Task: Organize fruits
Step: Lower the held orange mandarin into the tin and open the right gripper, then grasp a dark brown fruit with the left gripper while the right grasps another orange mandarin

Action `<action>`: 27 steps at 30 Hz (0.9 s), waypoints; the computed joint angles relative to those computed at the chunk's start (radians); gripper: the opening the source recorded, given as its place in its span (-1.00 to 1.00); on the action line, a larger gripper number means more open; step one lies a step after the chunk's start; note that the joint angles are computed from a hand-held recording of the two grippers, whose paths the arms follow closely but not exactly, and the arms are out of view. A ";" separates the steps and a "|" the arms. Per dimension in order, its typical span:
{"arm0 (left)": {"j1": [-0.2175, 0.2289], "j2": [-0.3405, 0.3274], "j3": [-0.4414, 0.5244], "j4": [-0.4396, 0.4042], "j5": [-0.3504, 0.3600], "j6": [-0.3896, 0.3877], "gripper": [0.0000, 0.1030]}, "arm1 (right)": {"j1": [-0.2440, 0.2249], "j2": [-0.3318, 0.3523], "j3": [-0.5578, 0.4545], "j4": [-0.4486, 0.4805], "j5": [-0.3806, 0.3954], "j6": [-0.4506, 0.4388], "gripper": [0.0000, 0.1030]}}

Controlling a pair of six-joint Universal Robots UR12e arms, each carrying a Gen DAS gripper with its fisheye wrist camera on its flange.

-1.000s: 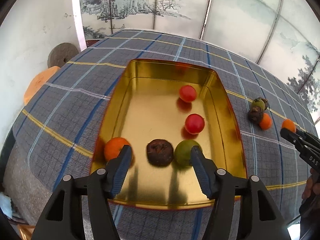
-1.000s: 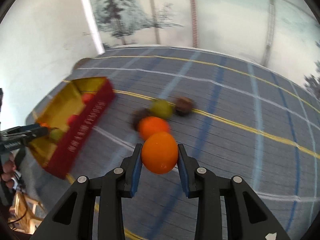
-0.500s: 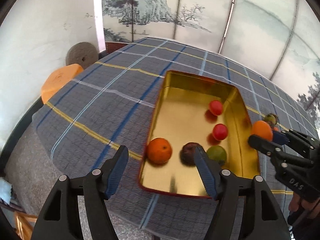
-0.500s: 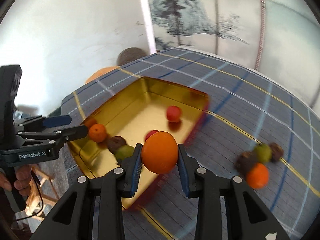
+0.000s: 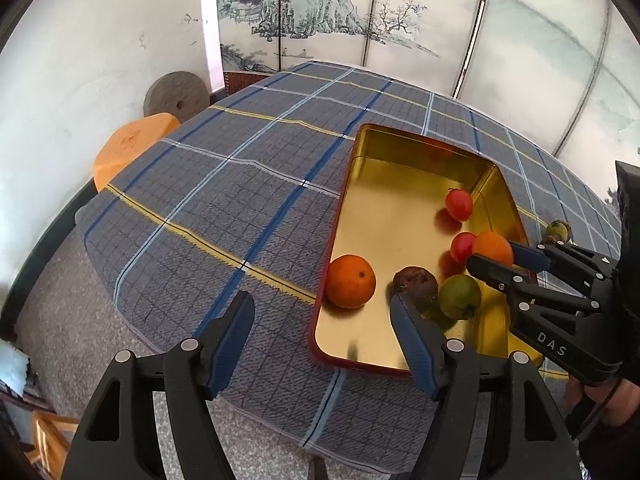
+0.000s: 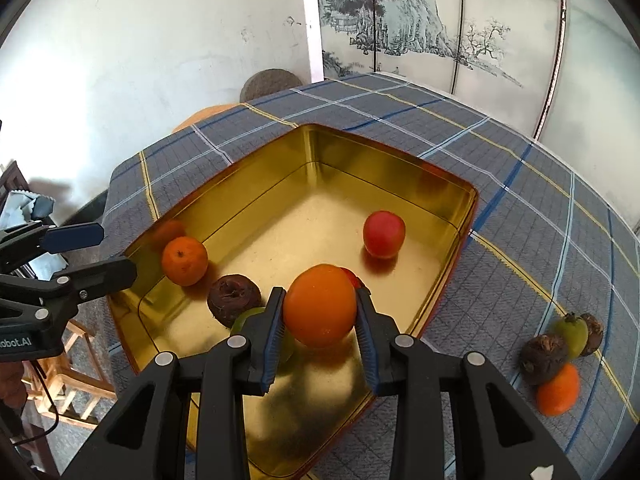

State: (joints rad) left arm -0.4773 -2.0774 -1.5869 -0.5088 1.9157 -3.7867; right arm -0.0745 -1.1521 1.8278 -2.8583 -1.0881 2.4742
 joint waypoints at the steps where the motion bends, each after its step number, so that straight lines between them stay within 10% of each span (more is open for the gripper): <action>1: 0.000 0.000 0.001 -0.003 0.001 -0.002 0.38 | 0.001 0.001 0.000 -0.002 -0.003 -0.002 -0.37; 17: -0.009 -0.015 0.028 0.013 -0.003 0.024 0.38 | -0.048 -0.032 0.042 -0.061 0.075 0.063 -0.12; 27: -0.026 -0.053 0.093 0.024 -0.049 0.087 0.38 | -0.147 -0.027 0.053 -0.117 -0.042 0.174 -0.10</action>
